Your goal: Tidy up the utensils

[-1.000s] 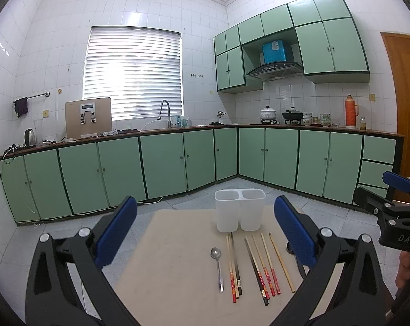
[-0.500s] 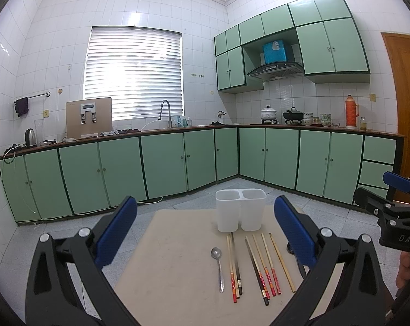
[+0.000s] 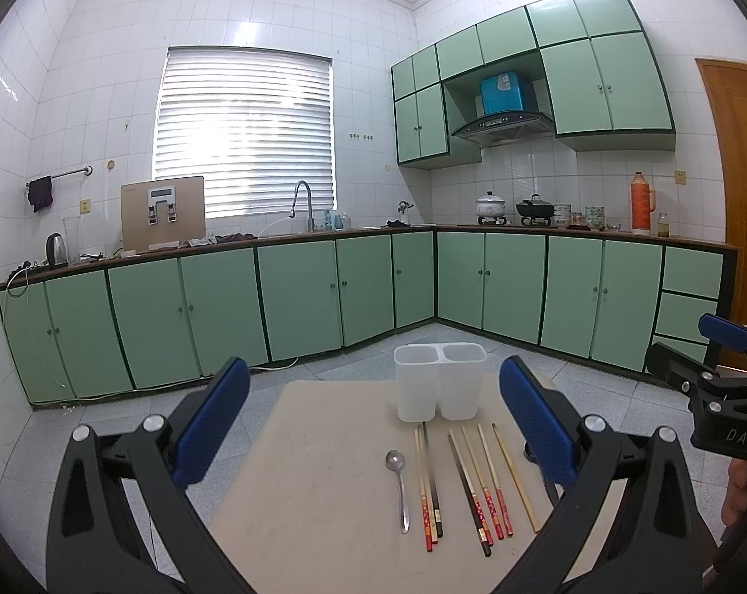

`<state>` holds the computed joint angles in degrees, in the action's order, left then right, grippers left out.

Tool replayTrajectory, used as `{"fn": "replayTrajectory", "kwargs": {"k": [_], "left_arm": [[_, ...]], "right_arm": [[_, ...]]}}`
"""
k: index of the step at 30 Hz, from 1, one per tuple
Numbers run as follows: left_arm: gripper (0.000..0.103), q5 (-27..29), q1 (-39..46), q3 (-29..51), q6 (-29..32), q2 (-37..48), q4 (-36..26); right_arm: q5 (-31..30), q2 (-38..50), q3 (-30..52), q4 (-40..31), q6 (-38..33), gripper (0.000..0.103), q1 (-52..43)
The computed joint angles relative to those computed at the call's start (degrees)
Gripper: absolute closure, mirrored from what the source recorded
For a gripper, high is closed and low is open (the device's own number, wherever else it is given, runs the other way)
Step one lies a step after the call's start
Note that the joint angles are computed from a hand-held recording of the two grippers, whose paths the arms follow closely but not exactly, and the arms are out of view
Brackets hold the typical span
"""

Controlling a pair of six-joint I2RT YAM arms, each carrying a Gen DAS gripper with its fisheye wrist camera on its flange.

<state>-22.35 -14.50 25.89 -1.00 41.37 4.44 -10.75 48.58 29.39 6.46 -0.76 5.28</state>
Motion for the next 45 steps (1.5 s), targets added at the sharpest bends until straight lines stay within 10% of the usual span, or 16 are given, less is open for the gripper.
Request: {"fn": "replayTrajectory", "kwargs": {"k": [12, 23, 32, 45], "left_arm": [[0.005, 6.87, 8.00, 0.66, -0.40, 6.23, 1.62], [0.005, 12.53, 21.32, 15.43, 0.80, 39.84, 2.01], [0.008, 16.12, 20.65, 36.30, 1.60, 64.77, -6.54], [0.020, 13.75, 16.03, 62.50, -0.57, 87.22, -23.24]], "right_arm": [[2.02, 9.96, 1.48, 4.17, -0.77, 0.006, -0.54], [6.64, 38.89, 17.49, -0.41, -4.00, 0.011, -0.97], [6.12, 62.24, 39.40, -15.00, -2.37, 0.032, -1.01], [6.02, 78.71, 58.86, -27.84, 0.01, 0.035, -0.77]]}}
